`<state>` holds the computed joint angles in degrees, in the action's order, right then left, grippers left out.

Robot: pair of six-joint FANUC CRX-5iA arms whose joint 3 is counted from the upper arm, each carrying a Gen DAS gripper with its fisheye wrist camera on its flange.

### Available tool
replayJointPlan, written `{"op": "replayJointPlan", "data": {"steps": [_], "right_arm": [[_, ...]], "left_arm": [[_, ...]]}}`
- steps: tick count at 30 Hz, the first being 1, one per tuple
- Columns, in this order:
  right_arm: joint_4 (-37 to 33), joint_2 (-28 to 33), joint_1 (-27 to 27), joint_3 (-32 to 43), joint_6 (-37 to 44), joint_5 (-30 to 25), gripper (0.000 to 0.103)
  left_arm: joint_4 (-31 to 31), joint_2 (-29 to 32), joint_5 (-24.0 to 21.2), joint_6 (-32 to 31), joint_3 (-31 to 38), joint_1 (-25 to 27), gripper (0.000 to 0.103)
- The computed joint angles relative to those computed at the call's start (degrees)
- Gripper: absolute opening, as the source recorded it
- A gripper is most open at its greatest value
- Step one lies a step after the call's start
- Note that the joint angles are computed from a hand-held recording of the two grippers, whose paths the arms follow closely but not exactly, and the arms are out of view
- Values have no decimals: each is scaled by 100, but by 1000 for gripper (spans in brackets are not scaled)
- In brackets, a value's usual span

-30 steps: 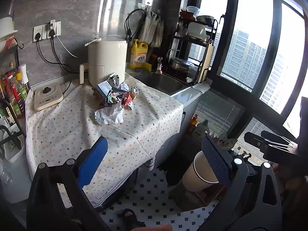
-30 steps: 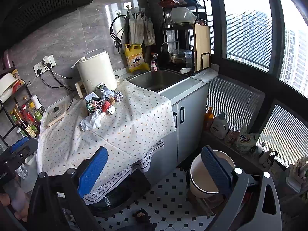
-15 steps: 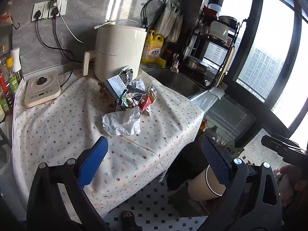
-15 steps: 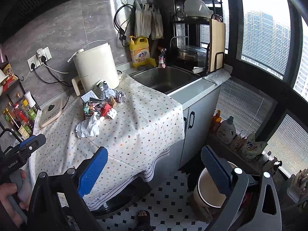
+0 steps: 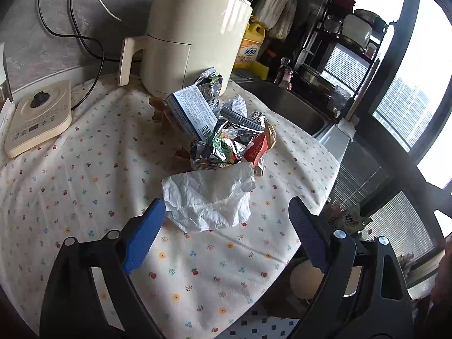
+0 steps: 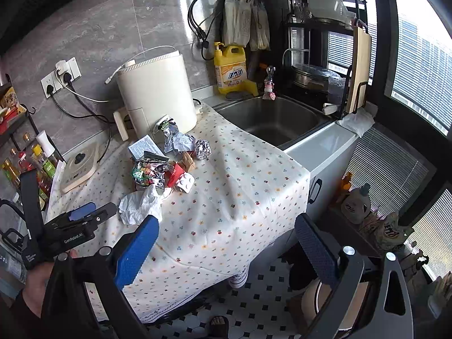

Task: Collect trash
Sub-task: 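Reach the left gripper to the white tissue and close on it, then lift the tissue with the left gripper while the right gripper grasps the silver snack wrapper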

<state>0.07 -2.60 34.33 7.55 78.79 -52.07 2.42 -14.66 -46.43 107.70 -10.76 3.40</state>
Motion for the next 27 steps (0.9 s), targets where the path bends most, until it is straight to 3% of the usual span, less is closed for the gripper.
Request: {"op": "replayJointPlan", "data": {"steps": [5, 7, 9, 14, 18, 27], "right_arm": [[-9, 329, 154, 222, -81, 1, 95], [-61, 462, 181, 333, -128, -41, 95], [-125, 580, 216, 445, -150, -89, 95], [-232, 897, 331, 729, 1, -164, 95], [-541, 1268, 374, 1137, 242, -362, 91], [-1340, 2107, 463, 2276, 923, -890, 82]], "left_arm": [[96, 452, -44, -505, 95, 181, 85], [62, 705, -213, -634, 231, 218, 79], [219, 862, -336, -813, 255, 304, 67], [366, 849, -461, -1169, 148, 438, 6], [667, 527, -388, -1412, -211, 734, 4], [662, -339, -338, -1163, -674, 1411, 4]]}}
